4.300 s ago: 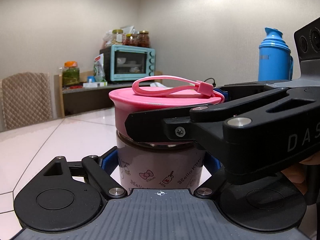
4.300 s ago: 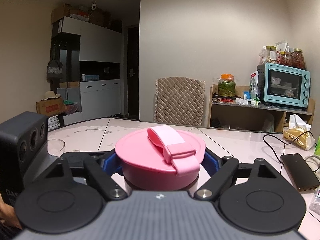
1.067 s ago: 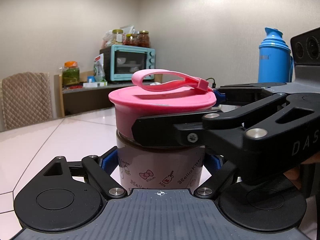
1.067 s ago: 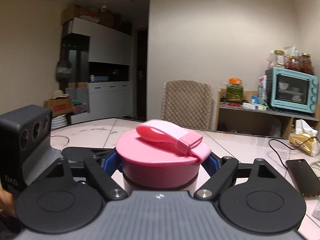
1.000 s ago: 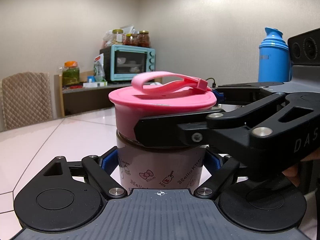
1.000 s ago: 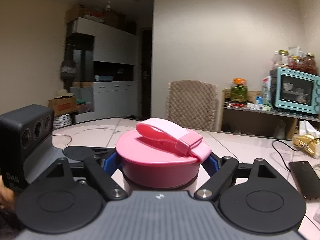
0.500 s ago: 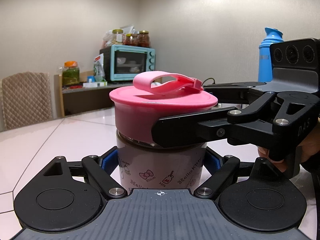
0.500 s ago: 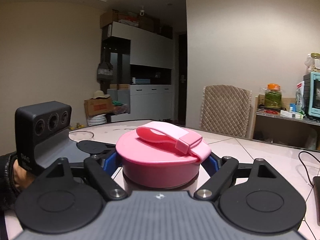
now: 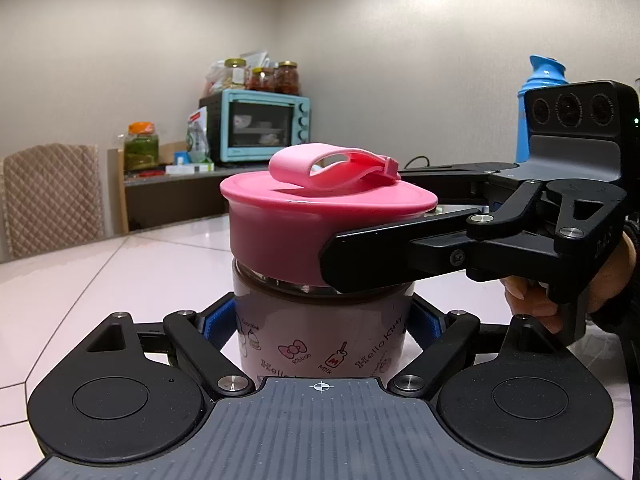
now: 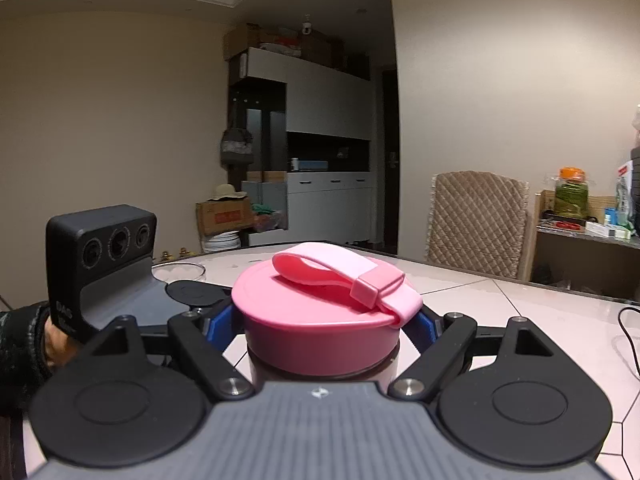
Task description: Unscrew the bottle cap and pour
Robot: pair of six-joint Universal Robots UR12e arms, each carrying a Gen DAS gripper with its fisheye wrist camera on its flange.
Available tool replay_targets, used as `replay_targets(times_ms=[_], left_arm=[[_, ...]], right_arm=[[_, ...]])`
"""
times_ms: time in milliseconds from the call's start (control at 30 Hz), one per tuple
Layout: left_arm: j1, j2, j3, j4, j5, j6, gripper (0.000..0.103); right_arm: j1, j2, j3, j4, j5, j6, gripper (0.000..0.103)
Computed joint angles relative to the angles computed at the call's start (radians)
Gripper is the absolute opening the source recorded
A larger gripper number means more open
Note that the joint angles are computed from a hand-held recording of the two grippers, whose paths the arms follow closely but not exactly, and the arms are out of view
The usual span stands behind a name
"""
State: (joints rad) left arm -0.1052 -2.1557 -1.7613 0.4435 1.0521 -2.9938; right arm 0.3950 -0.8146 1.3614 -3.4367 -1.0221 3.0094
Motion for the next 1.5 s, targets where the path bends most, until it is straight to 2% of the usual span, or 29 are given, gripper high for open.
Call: replay_targets(times_ms=[333,600,700,800,867,1067,1333,1500], left_arm=[[-0.001,0.001,-0.006,0.006,0.002,0.001,0.090],[0.000,0.001,-0.004,0.005,0.001,0.001,0.090],[0.000,0.001,-0.004,0.005,0.000,0.001,0.090],[0.000,0.001,-0.004,0.005,0.000,0.001,0.090],[0.000,0.001,-0.004,0.005,0.000,0.001,0.090],[0.000,0.001,-0.005,0.006,0.001,0.001,0.090],[-0.001,0.000,-0.004,0.005,0.001,0.001,0.090],[-0.001,0.000,-0.004,0.005,0.001,0.001,0.090]], right_arm=[[-0.021,0.017,-0.019,0.001,0.089,-0.017,0.085],[-0.015,0.006,-0.001,0.000,0.061,-0.019,0.086],[-0.004,-0.004,0.013,-0.005,0.002,0.003,0.095],[0.011,-0.020,0.034,-0.023,-0.078,0.026,0.095],[0.031,-0.035,0.051,-0.019,-0.162,0.030,0.096],[0.069,-0.043,0.061,-0.031,-0.300,0.066,0.097],[0.091,-0.034,0.042,-0.004,-0.394,0.108,0.098],[0.097,-0.024,0.028,0.005,-0.415,0.106,0.098]])
